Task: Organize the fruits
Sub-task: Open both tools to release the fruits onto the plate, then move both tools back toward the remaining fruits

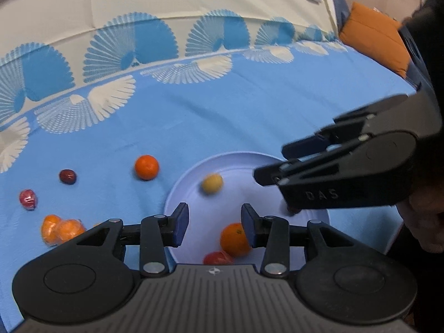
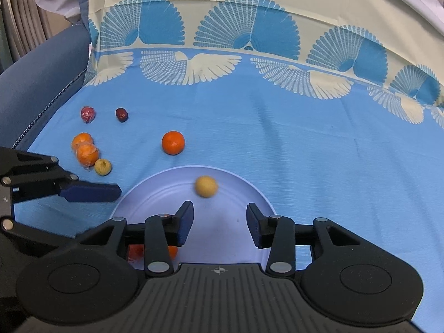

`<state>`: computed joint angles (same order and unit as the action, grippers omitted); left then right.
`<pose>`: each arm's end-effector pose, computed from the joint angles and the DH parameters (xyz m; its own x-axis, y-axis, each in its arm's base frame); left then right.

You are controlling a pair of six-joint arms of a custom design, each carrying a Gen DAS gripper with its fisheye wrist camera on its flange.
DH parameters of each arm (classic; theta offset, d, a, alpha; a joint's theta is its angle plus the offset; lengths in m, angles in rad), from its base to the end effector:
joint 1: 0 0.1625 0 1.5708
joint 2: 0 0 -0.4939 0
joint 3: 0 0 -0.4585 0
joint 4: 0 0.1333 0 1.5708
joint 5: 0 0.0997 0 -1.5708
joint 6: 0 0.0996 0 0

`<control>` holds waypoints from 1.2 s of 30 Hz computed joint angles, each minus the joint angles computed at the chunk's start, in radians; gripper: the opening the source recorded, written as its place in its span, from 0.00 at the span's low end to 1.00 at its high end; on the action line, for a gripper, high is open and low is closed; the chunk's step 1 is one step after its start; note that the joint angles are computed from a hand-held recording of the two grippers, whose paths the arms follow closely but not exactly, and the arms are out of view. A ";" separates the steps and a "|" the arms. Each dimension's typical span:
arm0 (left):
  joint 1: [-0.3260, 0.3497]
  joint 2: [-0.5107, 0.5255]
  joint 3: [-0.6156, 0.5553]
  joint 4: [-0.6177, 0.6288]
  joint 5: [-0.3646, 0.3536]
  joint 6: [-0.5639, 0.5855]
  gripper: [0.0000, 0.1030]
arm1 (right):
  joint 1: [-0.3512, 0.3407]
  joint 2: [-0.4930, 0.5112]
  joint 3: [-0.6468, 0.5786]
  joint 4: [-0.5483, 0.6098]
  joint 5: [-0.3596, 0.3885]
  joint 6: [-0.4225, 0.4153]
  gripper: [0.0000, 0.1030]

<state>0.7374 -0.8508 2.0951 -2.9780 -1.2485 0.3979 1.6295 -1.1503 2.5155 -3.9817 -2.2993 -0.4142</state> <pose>-0.3232 -0.5163 0.0225 -0.3400 0.8725 -0.3510 0.9352 0.3530 -0.0284 0.0909 -0.4049 0.2135 -0.7010 0.2850 0.6538 -0.3403 0.6719 -0.6578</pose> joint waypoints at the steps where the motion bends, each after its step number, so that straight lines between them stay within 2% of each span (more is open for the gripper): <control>1: -0.001 0.001 -0.001 -0.010 0.008 -0.004 0.45 | 0.000 -0.001 0.000 0.003 0.000 0.006 0.43; 4: -0.007 0.007 0.006 -0.085 0.049 -0.008 0.45 | 0.002 0.003 -0.002 -0.003 -0.005 0.004 0.43; 6: -0.015 0.017 0.012 -0.177 0.106 -0.004 0.45 | 0.002 0.003 -0.002 -0.003 -0.005 0.002 0.43; 8: -0.030 0.038 0.018 -0.302 0.205 0.016 0.51 | 0.001 0.002 -0.002 -0.002 -0.003 0.001 0.43; 14: -0.038 0.076 -0.020 -0.538 0.445 0.007 0.57 | 0.009 0.012 -0.007 -0.008 -0.006 -0.004 0.43; 17: -0.029 0.096 -0.063 -0.592 0.596 -0.005 0.59 | 0.011 0.016 -0.010 -0.006 -0.004 -0.002 0.43; 19: -0.020 0.083 -0.073 -0.549 0.625 -0.064 0.59 | 0.014 0.021 -0.014 -0.004 -0.005 -0.007 0.43; 22: -0.007 0.070 -0.084 -0.536 0.617 -0.107 0.59 | 0.025 0.038 -0.025 -0.035 -0.016 -0.022 0.43; 24: 0.015 0.042 -0.094 -0.487 0.583 -0.192 0.59 | 0.037 0.058 -0.033 -0.104 -0.020 -0.051 0.43; 25: 0.034 0.017 -0.100 -0.411 0.547 -0.271 0.57 | 0.048 0.080 -0.042 -0.176 -0.027 -0.091 0.43; 27: 0.076 -0.030 -0.110 -0.256 0.453 -0.421 0.32 | 0.065 0.117 -0.063 -0.320 -0.024 -0.186 0.43; 28: 0.096 -0.045 -0.119 -0.203 0.411 -0.475 0.15 | 0.067 0.123 -0.067 -0.362 -0.003 -0.206 0.43; 29: 0.112 -0.056 -0.127 -0.168 0.379 -0.508 0.12 | 0.066 0.122 -0.068 -0.378 0.016 -0.206 0.41; 31: 0.132 -0.068 -0.133 -0.128 0.323 -0.541 0.12 | 0.061 0.116 -0.072 -0.378 0.040 -0.195 0.34; 34: 0.158 -0.069 -0.165 0.011 0.216 -0.585 0.12 | 0.050 0.105 -0.086 -0.333 0.059 -0.162 0.34; 36: 0.168 -0.062 -0.186 0.114 0.183 -0.636 0.14 | 0.044 0.103 -0.098 -0.295 0.070 -0.134 0.34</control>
<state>0.9053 -0.9128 1.9088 -2.8636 -1.0651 -0.2385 1.6737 -1.0477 2.4172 -4.2767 -2.2296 -0.5487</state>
